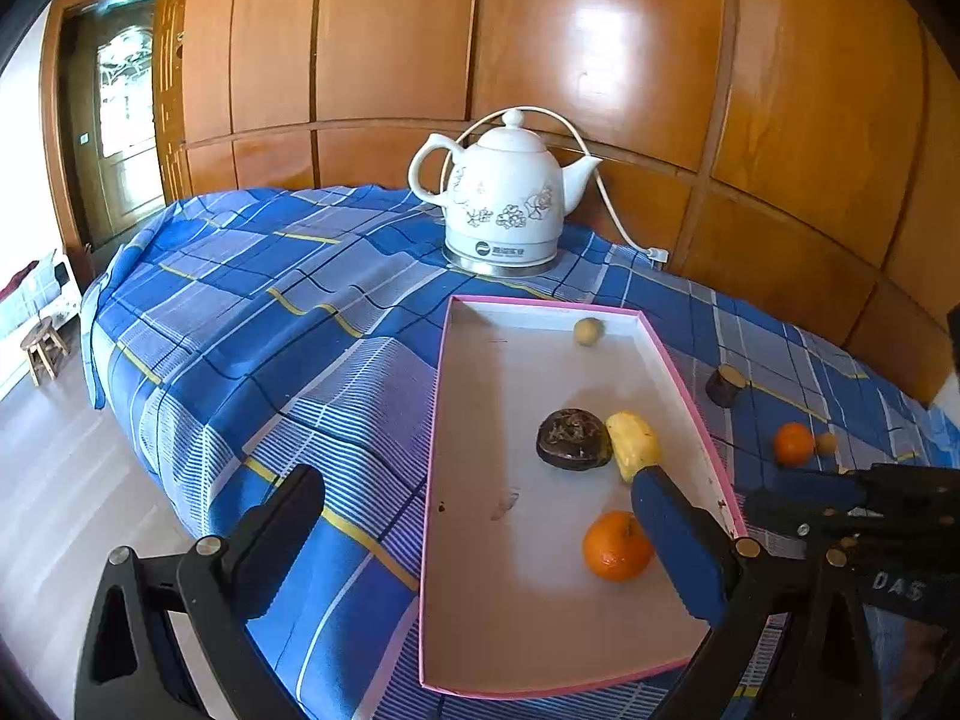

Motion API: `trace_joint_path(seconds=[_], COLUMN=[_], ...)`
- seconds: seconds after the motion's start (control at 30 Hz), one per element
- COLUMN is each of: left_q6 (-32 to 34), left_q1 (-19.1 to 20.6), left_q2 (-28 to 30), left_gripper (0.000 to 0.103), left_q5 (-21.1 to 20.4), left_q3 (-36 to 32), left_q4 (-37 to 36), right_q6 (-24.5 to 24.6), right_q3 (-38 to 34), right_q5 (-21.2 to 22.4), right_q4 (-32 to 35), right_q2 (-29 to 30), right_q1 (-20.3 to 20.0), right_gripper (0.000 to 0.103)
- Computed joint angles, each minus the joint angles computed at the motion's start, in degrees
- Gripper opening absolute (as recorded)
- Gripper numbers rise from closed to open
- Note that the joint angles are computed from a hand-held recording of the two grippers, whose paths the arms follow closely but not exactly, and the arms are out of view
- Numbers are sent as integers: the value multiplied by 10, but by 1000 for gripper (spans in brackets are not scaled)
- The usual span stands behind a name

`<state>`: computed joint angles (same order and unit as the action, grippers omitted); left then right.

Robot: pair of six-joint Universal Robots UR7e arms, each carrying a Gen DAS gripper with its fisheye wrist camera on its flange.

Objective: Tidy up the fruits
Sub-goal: 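Carry the yellow pear-shaped fruit into the tray and open the right gripper, then withdraw the right gripper from the tray toward the loose fruits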

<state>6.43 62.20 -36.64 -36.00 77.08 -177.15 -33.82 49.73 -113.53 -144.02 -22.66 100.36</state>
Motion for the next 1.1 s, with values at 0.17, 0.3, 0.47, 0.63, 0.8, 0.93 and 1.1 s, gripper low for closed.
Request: trace_joint_path(seconds=[0.17,0.3,0.47,0.63,0.8,0.93,1.1], left_q6=[8,18,22,27,31,30,28], left_q1=[-5,-8,-12,-15,-17,-18,-19], left_q2=[3,7,10,14,18,22,28], left_gripper=[103,103,103,103,103,103,103], left_q5=[-3,-3,-4,-4,-6,-8,-11], left_q3=[-1,-3,-6,-10,-14,-21,-29], left_q4=[7,3,14,22,33,48,62], right_q6=[-1,-3,-5,-10,-11,-12,-6], right_q3=[14,20,26,31,28,22,11], right_q5=[-4,-11,-17,-24,-36,-51,-63], right_q4=[-14,-24,-34,-47,-59,-71,-79], right_q2=[-15,-26,-36,-46,-54,-61,-69], right_q1=[-4,-8,-14,-20,-27,-35,-47], right_gripper=[37,37,37,37,37,37,37])
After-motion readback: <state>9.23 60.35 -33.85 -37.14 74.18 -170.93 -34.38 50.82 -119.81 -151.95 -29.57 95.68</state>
